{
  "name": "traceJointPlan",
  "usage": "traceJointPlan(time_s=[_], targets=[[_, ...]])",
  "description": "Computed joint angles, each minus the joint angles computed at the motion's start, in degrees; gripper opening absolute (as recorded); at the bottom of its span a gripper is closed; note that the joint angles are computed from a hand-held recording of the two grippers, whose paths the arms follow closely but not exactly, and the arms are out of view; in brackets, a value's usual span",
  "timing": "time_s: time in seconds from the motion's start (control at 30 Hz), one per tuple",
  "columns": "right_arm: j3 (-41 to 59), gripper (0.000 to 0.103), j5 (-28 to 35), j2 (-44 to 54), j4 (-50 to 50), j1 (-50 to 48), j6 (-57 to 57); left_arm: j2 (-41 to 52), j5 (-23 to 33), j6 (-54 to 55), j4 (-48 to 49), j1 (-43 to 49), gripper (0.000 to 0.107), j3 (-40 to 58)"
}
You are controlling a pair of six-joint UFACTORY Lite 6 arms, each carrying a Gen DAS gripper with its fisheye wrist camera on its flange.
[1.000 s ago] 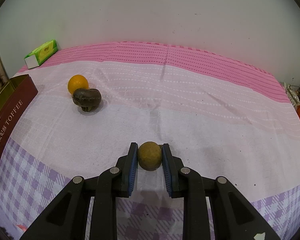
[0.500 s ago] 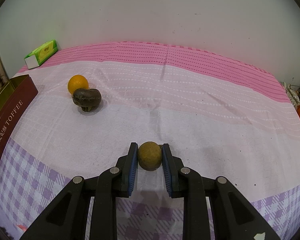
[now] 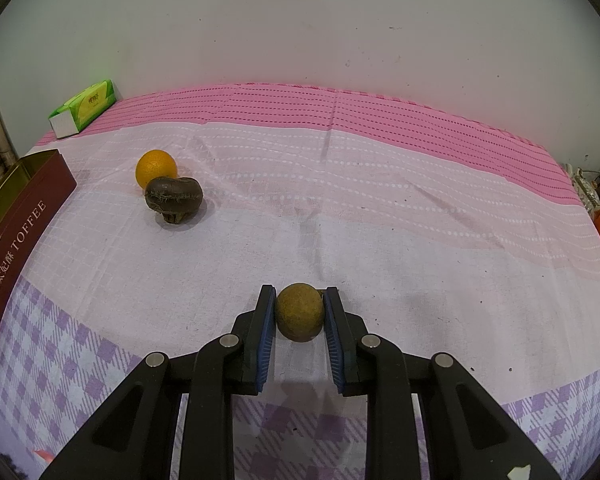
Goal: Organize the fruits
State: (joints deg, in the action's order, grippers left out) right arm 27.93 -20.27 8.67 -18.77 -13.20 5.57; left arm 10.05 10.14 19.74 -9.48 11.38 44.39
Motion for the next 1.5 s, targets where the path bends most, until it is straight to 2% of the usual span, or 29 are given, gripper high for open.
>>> traceJointPlan(time_s=[0.4,0.67,1.13,1.33,1.5], targets=[[0.0,0.022,0.0,0.0,-0.1,0.0,0.1,0.8,-1.0,-4.7,4.7,-1.0,0.04,0.0],[0.0,0.022,0.0,-0.1,-0.2,0.0,0.2,1.3,-0.6,-4.9,4.3,-1.5,0.04,0.5],[-0.1,0.022,-0.1,-0.1,0.1,0.1,-0.1,-1.7,0.6,-0.1,1.1,0.0,0.047,-0.4],[-0.1,0.022,-0.2,0.0,0.2,0.1,-0.1,-5.5,2.3,6.9,-4.7,1.6,0.054,-1.3],[-0.1,0.022,-0.3,0.2,0.1,0.0,-0.1,-9.1,2.9,8.9,-5.4,2.7,0.059,-2.3]])
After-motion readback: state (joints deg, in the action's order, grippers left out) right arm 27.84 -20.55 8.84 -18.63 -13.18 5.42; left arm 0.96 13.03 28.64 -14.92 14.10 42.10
